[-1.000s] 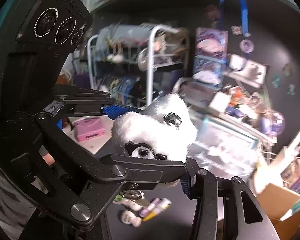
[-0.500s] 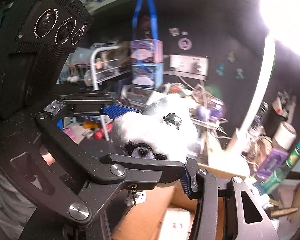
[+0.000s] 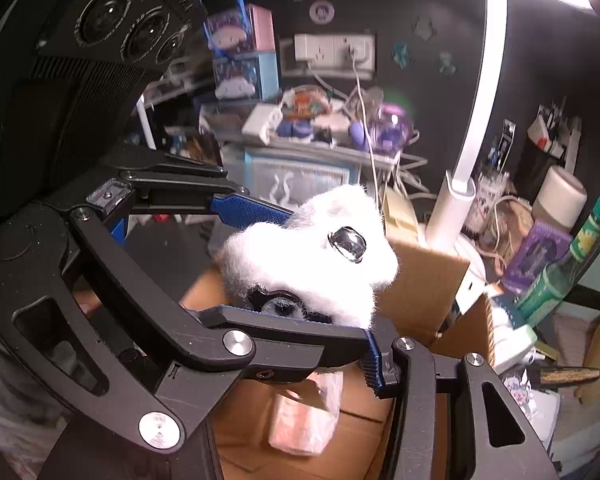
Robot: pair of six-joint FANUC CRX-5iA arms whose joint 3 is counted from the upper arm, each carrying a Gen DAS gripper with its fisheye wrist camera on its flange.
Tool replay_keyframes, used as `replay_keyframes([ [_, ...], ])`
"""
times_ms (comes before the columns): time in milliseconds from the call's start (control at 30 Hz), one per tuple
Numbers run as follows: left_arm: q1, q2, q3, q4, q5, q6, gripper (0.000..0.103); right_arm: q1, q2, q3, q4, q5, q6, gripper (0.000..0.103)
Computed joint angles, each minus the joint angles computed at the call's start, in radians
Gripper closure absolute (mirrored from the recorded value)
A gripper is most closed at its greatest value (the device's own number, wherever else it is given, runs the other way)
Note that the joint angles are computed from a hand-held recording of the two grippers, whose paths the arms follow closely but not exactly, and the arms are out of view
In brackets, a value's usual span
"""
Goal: Organize objects
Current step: 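Carry the plush dog into the cardboard box and open the right tool, then move the right tool back to the white ghost-shaped plush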
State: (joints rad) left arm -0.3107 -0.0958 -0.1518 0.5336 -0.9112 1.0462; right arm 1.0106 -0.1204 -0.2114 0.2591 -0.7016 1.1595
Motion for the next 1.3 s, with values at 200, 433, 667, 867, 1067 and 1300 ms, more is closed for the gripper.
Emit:
replay_keyframes([
  [200,-0.009,0.012,-0.016,0.029,0.007,-0.019,0.034,-0.003,0.006,0.009,-0.003,-0.040,0.009,0.060],
  [433,-0.029,0.012,-0.006,-0.013,0.024,0.000,0.027,0.012,0.001,-0.003,0.044,-0.075,-0.026,0.054],
  [667,-0.037,-0.011,-0.015,-0.060,0.039,0.020,0.018,0.024,-0.027,-0.053,0.123,-0.065,-0.112,0.037],
  [867,-0.031,-0.041,-0.040,-0.057,0.054,0.005,0.016,0.031,-0.055,-0.086,0.128,-0.021,-0.134,0.013],
  [1067,0.004,-0.114,-0.101,-0.011,0.081,-0.036,0.016,0.056,-0.068,-0.119,0.220,0.015,-0.213,0.004],
  [1300,0.124,-0.276,-0.222,0.082,0.105,-0.128,0.009,0.104,-0.083,-0.143,0.322,0.106,-0.292,0.003],
])
